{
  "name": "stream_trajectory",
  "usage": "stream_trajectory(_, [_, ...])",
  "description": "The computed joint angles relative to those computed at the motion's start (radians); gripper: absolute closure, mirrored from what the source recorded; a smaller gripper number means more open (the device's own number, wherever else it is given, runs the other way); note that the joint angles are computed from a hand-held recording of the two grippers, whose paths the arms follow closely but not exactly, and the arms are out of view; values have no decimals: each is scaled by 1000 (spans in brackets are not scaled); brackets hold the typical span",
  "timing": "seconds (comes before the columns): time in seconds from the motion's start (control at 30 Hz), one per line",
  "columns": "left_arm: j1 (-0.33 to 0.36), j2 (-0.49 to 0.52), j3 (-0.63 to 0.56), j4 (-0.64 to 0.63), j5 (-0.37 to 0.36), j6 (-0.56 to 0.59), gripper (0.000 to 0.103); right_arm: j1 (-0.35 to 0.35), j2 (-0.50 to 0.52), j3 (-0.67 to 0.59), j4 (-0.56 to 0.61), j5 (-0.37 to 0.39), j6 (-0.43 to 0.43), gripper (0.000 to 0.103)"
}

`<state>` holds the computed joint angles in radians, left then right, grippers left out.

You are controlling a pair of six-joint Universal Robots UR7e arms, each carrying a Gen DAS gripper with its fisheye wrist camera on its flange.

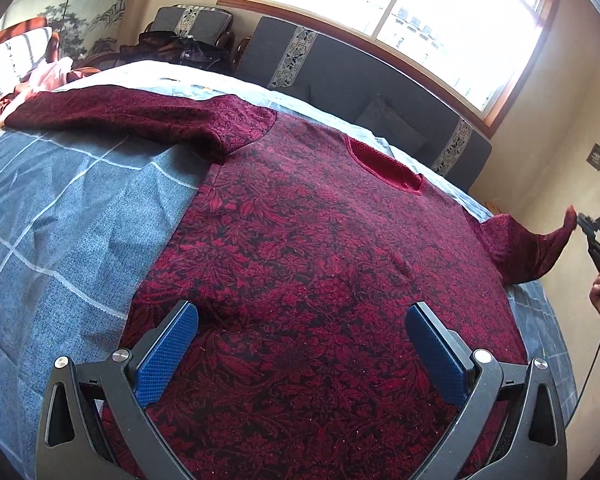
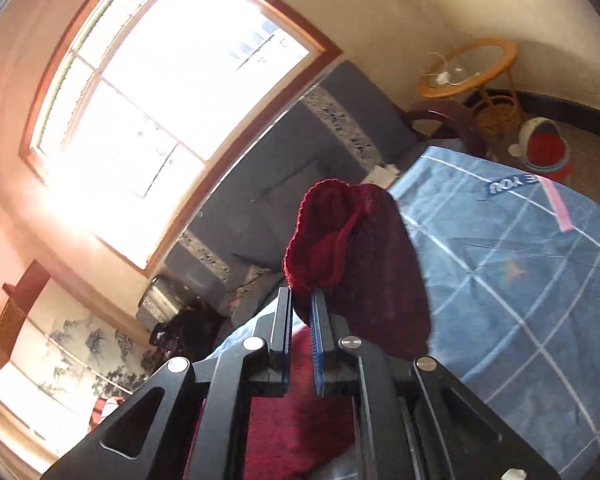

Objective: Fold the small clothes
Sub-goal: 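Fold the held sleeve across the sweater body and open the right gripper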

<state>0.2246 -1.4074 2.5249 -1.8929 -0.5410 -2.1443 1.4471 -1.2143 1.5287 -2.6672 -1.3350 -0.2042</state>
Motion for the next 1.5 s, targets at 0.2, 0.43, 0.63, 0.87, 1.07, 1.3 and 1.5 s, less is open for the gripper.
stream_trajectory(0.2, [-75, -51, -67, 352, -30, -129, 0, 184, 6, 61, 51, 38, -68, 97])
stream_trajectory(0.43, [-112, -107, -40, 492, -32, -213, 0, 231, -34, 178, -136, -425, -323, 64])
stream_trajectory(0.63, [-51, -73, -29, 320, -56, -49, 0, 103, 11, 226, -358, -762, -570, 24])
stream_trajectory(0.87, [-9, -84, -35, 319, -100, -96, 0, 110, 113, 287, -599, -722, -821, 30])
stream_trajectory(1.07, [50, -107, -20, 238, -128, -65, 0, 116, 231, 210, -656, -751, -941, 32])
stream_trajectory(1.3, [57, -113, -10, 212, -124, -52, 0, 64, 187, 106, -393, -715, -577, 94])
stream_trajectory(1.5, [35, -145, 13, 208, -114, -73, 0, 127, 63, 188, -221, -516, -438, 94])
